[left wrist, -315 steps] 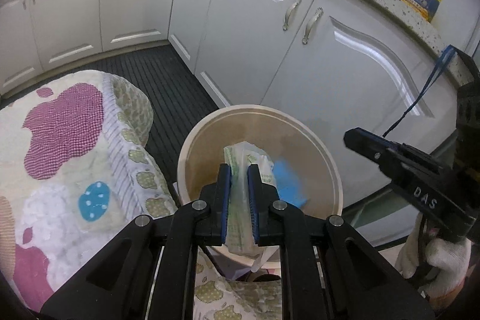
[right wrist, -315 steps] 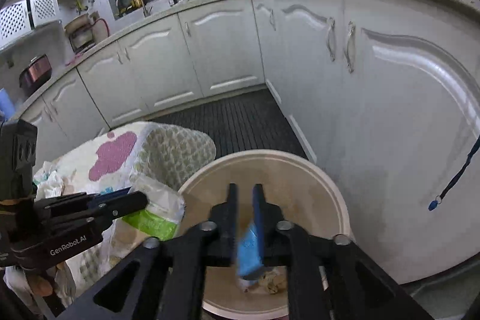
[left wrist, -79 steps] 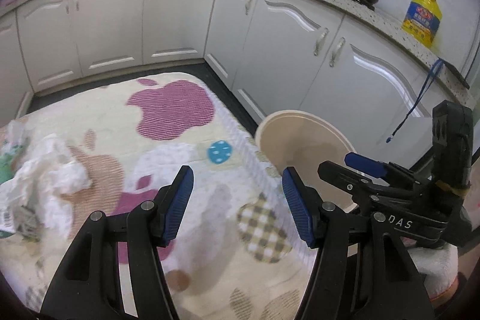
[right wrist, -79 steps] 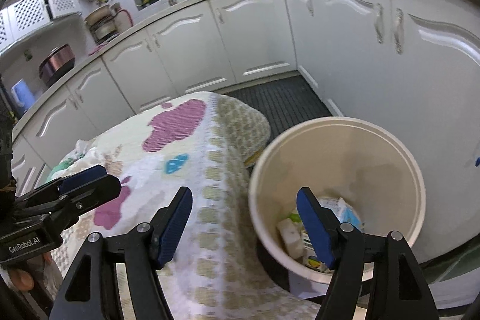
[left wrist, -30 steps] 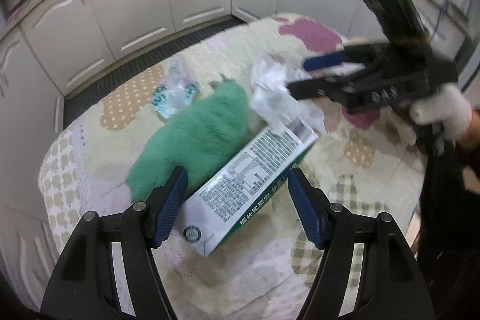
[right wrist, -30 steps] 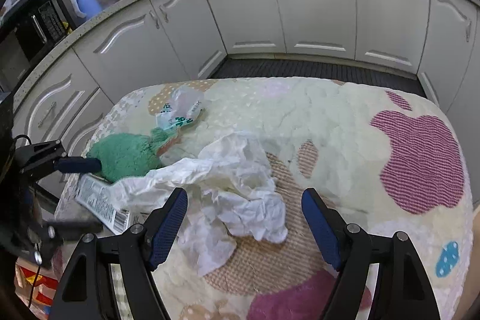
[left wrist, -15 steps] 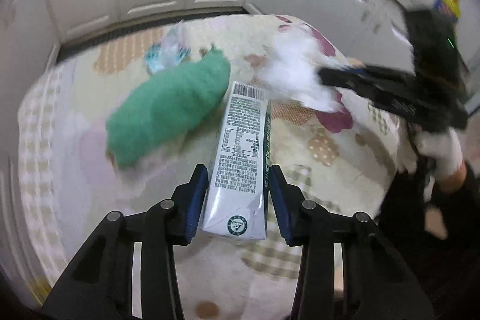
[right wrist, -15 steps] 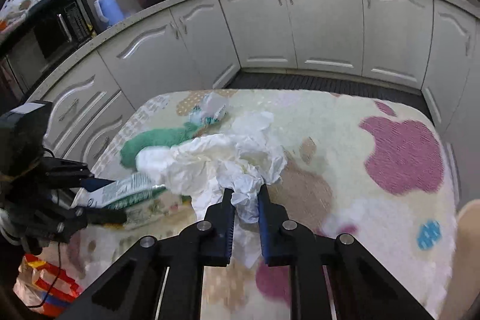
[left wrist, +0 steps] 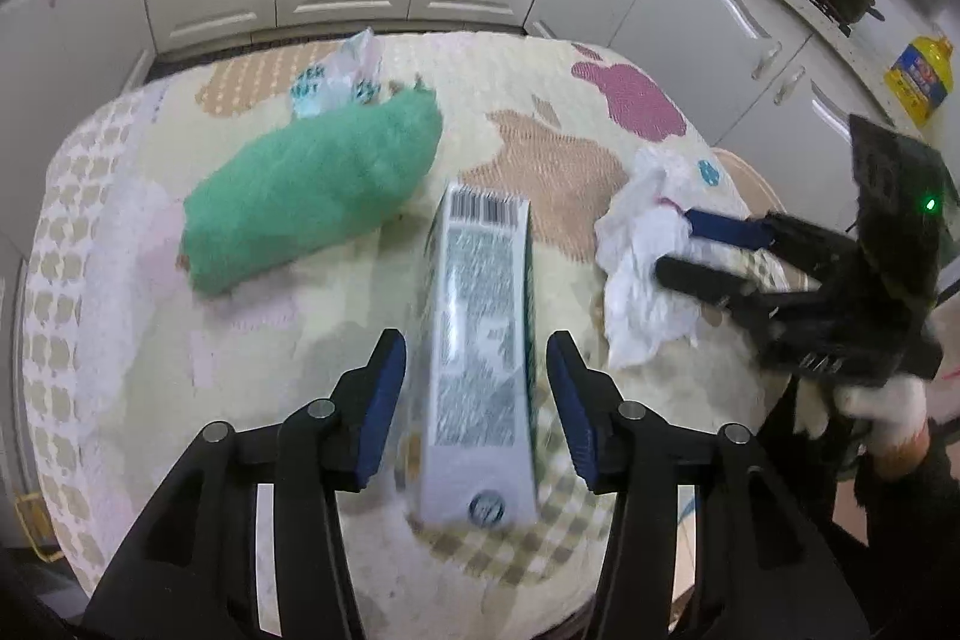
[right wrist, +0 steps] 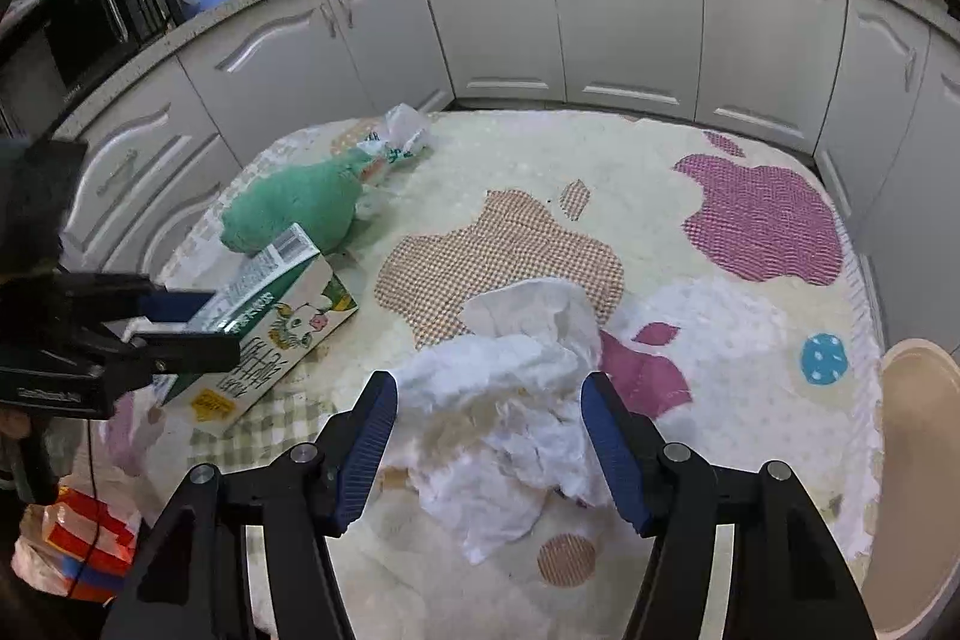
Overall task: Collect trash
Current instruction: 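Grasp the white milk carton with the left tool while the right tool grasps the tissue, then carry the carton and tissue over the beige bin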
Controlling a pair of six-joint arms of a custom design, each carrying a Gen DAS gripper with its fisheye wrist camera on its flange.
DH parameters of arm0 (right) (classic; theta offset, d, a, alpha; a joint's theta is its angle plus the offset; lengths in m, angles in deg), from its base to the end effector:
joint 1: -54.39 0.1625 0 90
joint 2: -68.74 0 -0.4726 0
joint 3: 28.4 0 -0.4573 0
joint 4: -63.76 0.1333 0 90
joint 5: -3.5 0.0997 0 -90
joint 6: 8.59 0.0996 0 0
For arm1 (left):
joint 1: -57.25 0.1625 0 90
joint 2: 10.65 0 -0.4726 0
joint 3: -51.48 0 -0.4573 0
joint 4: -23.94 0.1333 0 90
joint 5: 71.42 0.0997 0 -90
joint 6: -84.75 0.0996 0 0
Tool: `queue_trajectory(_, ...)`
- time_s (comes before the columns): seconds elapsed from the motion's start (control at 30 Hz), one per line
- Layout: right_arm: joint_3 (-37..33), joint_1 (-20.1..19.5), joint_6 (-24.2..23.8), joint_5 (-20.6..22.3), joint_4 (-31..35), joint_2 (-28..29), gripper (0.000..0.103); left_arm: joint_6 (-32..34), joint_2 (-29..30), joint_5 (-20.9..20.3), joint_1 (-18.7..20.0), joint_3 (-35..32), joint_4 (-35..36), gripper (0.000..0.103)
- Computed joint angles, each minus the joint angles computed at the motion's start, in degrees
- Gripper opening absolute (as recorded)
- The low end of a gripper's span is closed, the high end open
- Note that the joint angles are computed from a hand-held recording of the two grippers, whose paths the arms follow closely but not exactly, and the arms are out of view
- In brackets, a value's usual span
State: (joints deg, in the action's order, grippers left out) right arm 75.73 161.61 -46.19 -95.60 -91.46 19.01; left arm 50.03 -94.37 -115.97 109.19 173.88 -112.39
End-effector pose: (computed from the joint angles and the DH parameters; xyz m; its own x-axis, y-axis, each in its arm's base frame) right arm 0.3160 -0.6224 0.0734 -0.5768 -0.7816 0.2376 -0.8112 0.5823 -0.0539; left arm -0.1578 -0.5328 0.2905 -0.8501 -0.1504 -0.5047 0.1543 0.8452 -0.5117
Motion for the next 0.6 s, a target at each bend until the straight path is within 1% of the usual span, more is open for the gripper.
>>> queue_trajectory(0.07,-0.12,-0.7,0.39,0.28,-0.04,0.59,0.06,-0.26,1.81,0.56,0.39,-1.13,1.22,0.048)
queue_trajectory(0.1,-0.02,-0.88,0.31,0.33,-0.34,0.92,0.049,-0.44,2.19,1.21,0.29,-1.14,1.82,0.048)
queue_trajectory(0.13,0.33,-0.99,-0.14,-0.07,-1.19,1.08,0.044,-0.51,2.75,2.04,0.2,-1.18,2.04,0.047)
queue_trajectory(0.17,0.85,-1.03,-0.88,-0.65,-2.4,0.99,0.034,-0.67,3.03,2.27,0.21,-1.08,1.85,0.047)
queue_trajectory(0.2,1.12,-1.25,-1.14,-0.06,-2.41,0.62,0.027,-0.86,3.09,1.7,0.36,-0.78,0.47,0.04)
queue_trajectory(0.27,1.38,-2.05,-0.51,2.82,-0.71,-0.76,0.025,-1.01,2.89,0.16,0.45,-0.44,-1.51,0.039)
queue_trajectory(0.3,1.91,-2.14,-0.88,3.32,-1.52,-1.42,0.024,-0.97,2.88,-0.04,0.23,-0.32,-2.28,0.038)
queue_trajectory(0.43,3.67,-2.96,-1.77,6.5,-2.31,-4.76,0.024,-0.32,3.76,1.09,-1.78,-0.21,-6.2,0.037)
queue_trajectory(0.6,5.42,-3.91,-2.29,7.61,-4.0,-7.94,0.024,1.65,7.58,1.52,-4.01,-2.04,-10.03,0.037)
